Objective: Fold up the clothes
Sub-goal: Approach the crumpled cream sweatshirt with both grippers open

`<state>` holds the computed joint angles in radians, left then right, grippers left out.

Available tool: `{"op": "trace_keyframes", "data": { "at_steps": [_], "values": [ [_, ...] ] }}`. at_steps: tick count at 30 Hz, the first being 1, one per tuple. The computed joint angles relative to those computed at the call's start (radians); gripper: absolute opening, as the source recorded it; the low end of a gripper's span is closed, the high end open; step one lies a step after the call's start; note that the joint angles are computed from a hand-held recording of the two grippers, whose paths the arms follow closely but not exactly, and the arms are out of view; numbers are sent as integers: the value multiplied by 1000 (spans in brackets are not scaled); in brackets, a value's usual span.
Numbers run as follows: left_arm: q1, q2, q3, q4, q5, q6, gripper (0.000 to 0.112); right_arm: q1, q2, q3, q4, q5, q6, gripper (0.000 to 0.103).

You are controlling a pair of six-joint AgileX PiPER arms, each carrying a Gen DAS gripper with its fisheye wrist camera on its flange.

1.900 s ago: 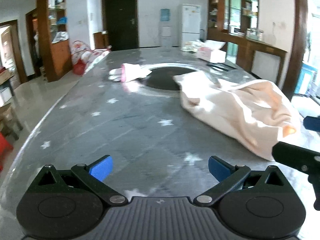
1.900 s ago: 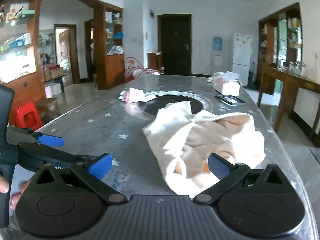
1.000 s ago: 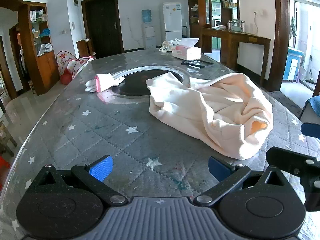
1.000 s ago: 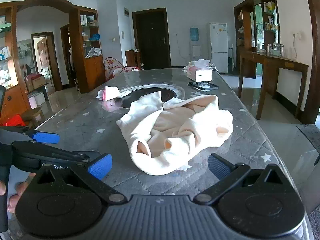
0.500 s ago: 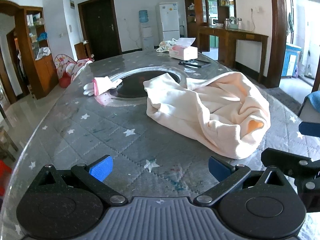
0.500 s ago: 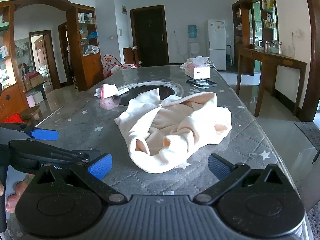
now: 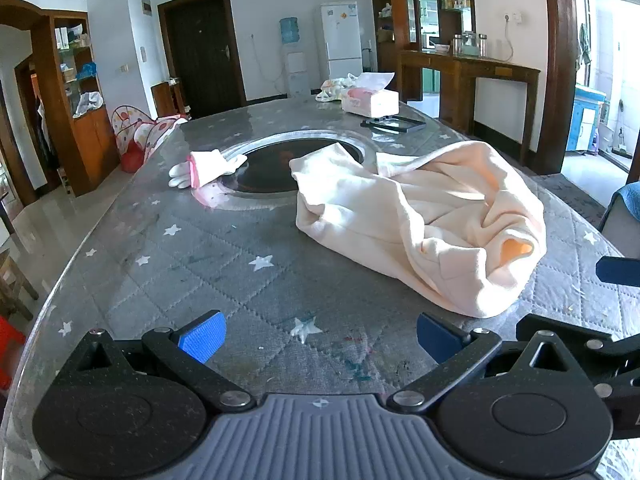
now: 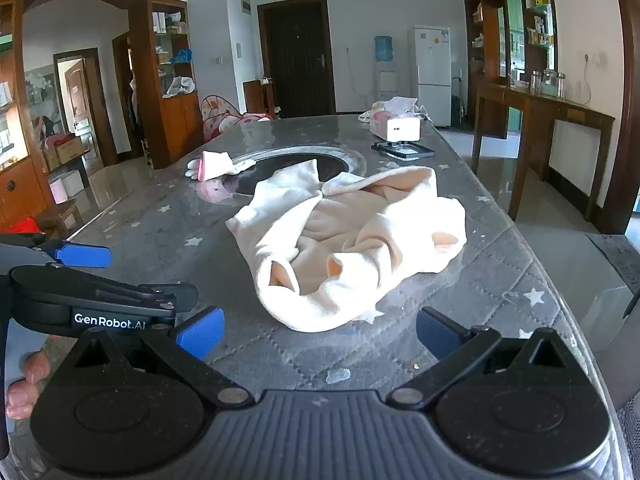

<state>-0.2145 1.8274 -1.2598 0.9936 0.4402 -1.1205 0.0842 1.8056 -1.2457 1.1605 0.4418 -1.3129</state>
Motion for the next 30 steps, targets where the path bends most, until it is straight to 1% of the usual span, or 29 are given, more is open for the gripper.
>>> {"op": "trace_keyframes", "data": {
  "at_steps": [14, 30],
  "values": [
    [6, 24, -27, -60, 7, 61, 103, 14, 15, -22, -83, -7, 86, 103],
    [12, 47, -58, -113, 23, 115, 103, 16, 34, -50, -123, -7, 130, 103]
  ]
}}
